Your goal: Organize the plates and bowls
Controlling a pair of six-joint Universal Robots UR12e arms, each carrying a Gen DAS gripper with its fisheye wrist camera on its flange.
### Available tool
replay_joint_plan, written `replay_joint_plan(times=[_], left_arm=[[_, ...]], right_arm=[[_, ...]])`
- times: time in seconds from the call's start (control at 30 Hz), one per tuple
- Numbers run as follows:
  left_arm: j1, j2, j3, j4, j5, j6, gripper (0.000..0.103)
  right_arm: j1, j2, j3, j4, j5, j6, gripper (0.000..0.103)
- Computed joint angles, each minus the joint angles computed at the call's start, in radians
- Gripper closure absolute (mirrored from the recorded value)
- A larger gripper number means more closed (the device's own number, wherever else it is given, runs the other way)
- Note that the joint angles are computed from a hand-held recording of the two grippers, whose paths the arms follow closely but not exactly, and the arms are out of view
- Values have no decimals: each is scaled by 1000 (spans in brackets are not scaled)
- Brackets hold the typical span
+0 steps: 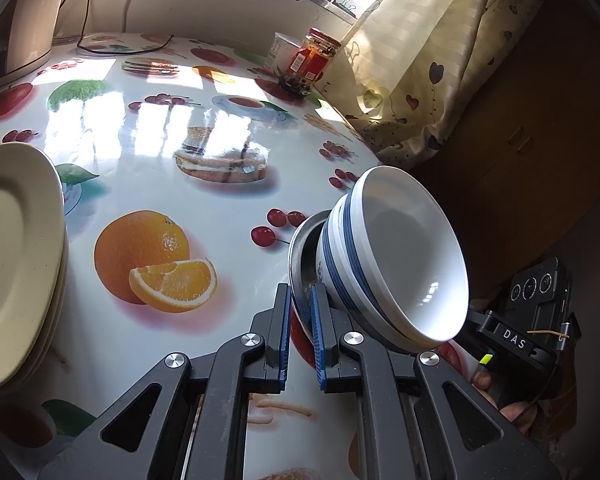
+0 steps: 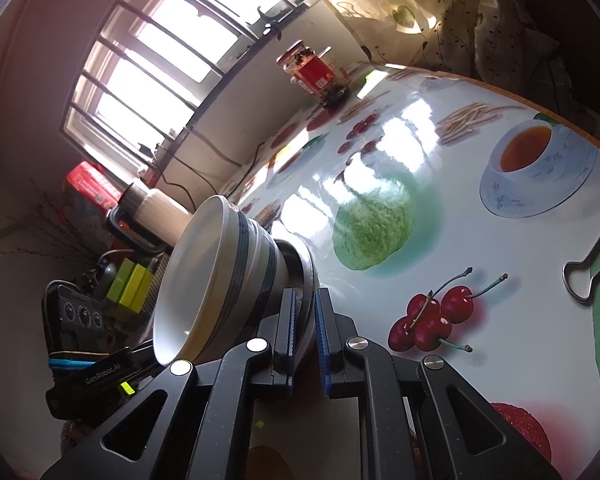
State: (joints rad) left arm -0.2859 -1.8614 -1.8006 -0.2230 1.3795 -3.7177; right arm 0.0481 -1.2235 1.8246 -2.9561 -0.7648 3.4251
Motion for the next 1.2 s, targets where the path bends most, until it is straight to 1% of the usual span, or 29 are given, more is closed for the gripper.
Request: replay_joint_plan(times=[0.3,0.57,0.9,1.2], left_arm=[[2,7,-9,13,3,-3,93],[4,20,-24,32,12,-6,93],[4,47,-46,50,39,-10,93],[8,83,-74,65,73,-23,94]], right_arm=[[1,1,-2,6,7,-4,92],[7,-2,-5,-8,11,-13,92],[18,-11,-12,-8,23,-25,91],[36,-20,-22,7,33,-48,92]])
